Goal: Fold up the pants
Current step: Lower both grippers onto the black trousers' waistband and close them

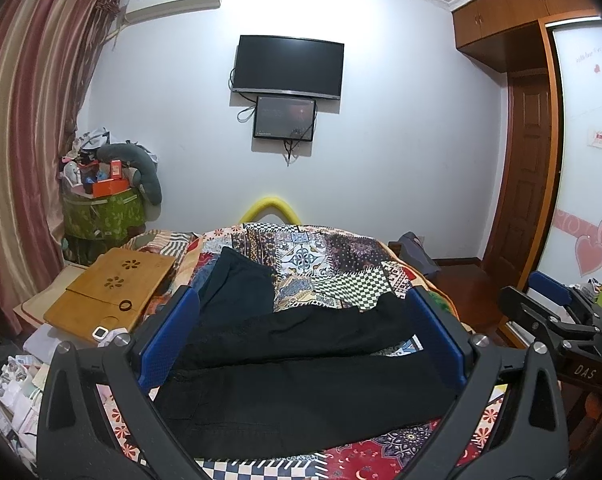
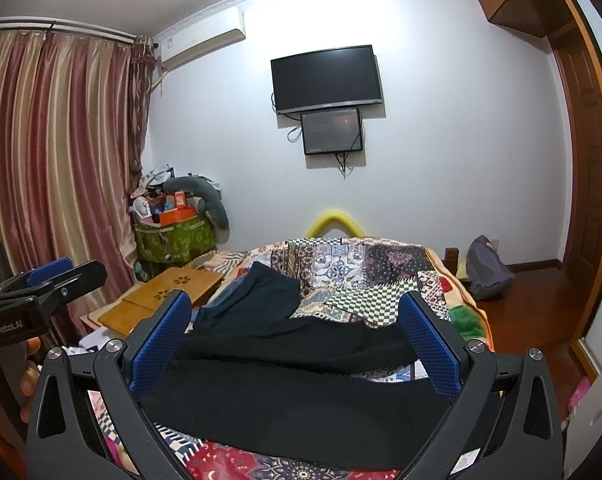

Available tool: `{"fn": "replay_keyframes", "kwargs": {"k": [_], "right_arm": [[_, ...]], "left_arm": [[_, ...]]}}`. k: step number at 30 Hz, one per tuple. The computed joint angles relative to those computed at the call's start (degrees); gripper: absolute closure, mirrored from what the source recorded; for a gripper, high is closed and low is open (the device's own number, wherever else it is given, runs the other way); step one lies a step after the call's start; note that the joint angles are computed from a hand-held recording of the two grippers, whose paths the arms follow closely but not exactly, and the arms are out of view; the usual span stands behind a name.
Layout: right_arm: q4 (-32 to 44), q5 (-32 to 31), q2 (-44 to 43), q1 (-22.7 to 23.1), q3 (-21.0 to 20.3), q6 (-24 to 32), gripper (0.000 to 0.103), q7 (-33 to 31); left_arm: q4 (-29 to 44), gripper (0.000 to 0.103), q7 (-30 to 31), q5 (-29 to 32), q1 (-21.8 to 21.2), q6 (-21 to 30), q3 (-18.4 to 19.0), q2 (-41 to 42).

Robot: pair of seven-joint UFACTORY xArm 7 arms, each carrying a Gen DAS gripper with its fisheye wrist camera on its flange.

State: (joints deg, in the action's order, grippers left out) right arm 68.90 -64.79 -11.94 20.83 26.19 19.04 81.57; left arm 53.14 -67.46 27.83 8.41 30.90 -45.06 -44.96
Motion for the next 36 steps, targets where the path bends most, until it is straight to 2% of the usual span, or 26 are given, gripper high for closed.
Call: {"fn": "replay_keyframes", "kwargs": {"k": [8,11,17,21,28,32,36], "right_arm": [[2.43,1.15,5.95,1.74,-3.2,-1.46,0.0,-2.68],[4.09,1.28,9.11,3.36,-5.56,-2.2,0.0,-4.02],[9.17,4.64,16.39,6.59,-10.41,-3.11,0.0,-10.64],[13.87,11.44,22.42,7.56,-12.43,-3.12,0.0,-20.09],[24.05,28.17,33.81,6.15,-11.16,0.52,0.0,-40.66],[32.54,37.62,41.73,4.48,-8.47,5.43,0.0,-52.57],[44.71,43.61,50.63,5.66,-7.88,14.24,0.001,-62.25]], "left_arm": [[0.69,0.0,0.13,2.97,3.51,-0.93,-0.05,6.18],[1.33,0.0,-1.09,5.98,5.84,-0.63,-0.27,9.6],[4.58,0.0,-2.3,13.5,9.21,0.84,0.48,20.96],[7.56,0.0,-3.38,18.61,10.98,2.04,1.7,29.48],[12.53,0.0,-1.06,20.55,10.24,3.34,8.5,43.4],[16.02,0.0,2.62,19.84,8.87,6.19,12.55,50.76],[18.74,0.0,8.39,16.75,7.98,7.32,16.4,57.33]]}}
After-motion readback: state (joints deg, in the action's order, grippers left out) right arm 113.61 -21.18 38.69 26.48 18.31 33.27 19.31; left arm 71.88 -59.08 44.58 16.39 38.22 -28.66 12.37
